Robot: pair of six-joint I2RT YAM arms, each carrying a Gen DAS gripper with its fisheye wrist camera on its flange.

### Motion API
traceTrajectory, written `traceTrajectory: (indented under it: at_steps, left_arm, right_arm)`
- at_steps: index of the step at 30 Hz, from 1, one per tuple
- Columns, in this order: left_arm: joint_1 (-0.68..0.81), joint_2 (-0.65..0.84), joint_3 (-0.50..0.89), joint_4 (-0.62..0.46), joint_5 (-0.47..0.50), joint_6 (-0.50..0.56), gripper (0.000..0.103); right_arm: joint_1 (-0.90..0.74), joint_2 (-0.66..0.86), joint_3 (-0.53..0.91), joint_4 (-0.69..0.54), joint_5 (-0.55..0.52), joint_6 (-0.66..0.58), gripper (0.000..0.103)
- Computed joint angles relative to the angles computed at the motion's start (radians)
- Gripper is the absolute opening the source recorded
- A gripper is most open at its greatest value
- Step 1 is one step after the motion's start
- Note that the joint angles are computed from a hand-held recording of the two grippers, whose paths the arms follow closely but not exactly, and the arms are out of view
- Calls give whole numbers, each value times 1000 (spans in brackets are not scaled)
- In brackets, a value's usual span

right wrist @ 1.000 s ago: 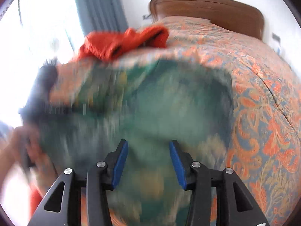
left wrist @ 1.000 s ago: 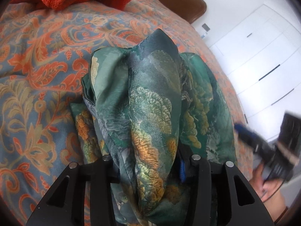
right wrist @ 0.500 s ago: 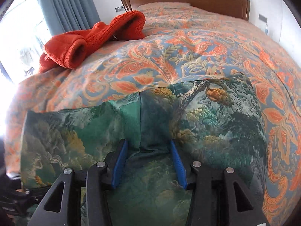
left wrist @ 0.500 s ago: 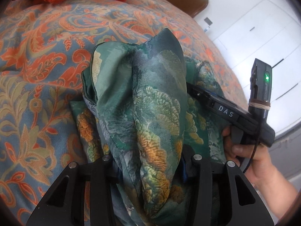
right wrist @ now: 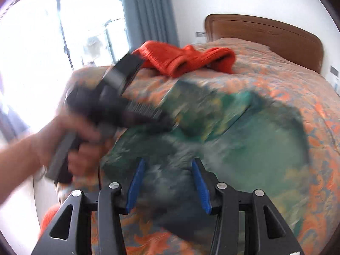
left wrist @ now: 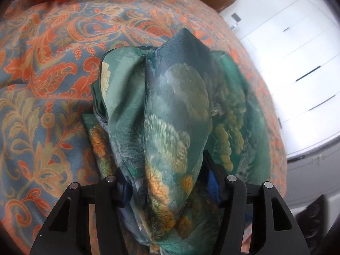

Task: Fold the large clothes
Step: 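Lower the held bundle onto the duvet with both tools and open them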

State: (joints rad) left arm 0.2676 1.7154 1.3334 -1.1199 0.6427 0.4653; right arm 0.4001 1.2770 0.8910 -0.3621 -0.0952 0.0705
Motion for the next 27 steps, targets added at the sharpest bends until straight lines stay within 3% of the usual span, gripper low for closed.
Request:
traceTrajectory:
  at_steps: [2,5,8,12,16,19,22,24,27]
  left_arm:
    - [1,-29,-22,16,-48,3,63]
    - [23,-128,-86,84,-111,-7,79]
    - [79,-173,-105,66,-55,24,81]
    - [94,-208,-145,91,-51,31,81]
    - [82,-221,-158,120,-61,17,81]
    - [61,-214,-168,151,-69,-15,81]
    - [64,-207,-185,164,-59,-30,82]
    - [71,-196,-192,150,-33,-24,83]
    - [77,-222,-218,166,-29,-50,84]
  right_arm:
    - [17,62,-50,61,12,8,49]
    - [18,143,-86,142,36,-31,48]
    - [38,109,-50,71,63,-29,48]
    - [1,-91,-52,-54,5,-6,48]
    - [-170,-372,-69,-224,-77,-34,48]
    - [-309,-465,-81,-310,-77,-103,48]
    - [-428,-410,-118,-325,-118,-174,48]
    - [-463,-295,-164,-278,-149,-199,48]
    - [-476,-237,-209,-208,-156,-166,48]
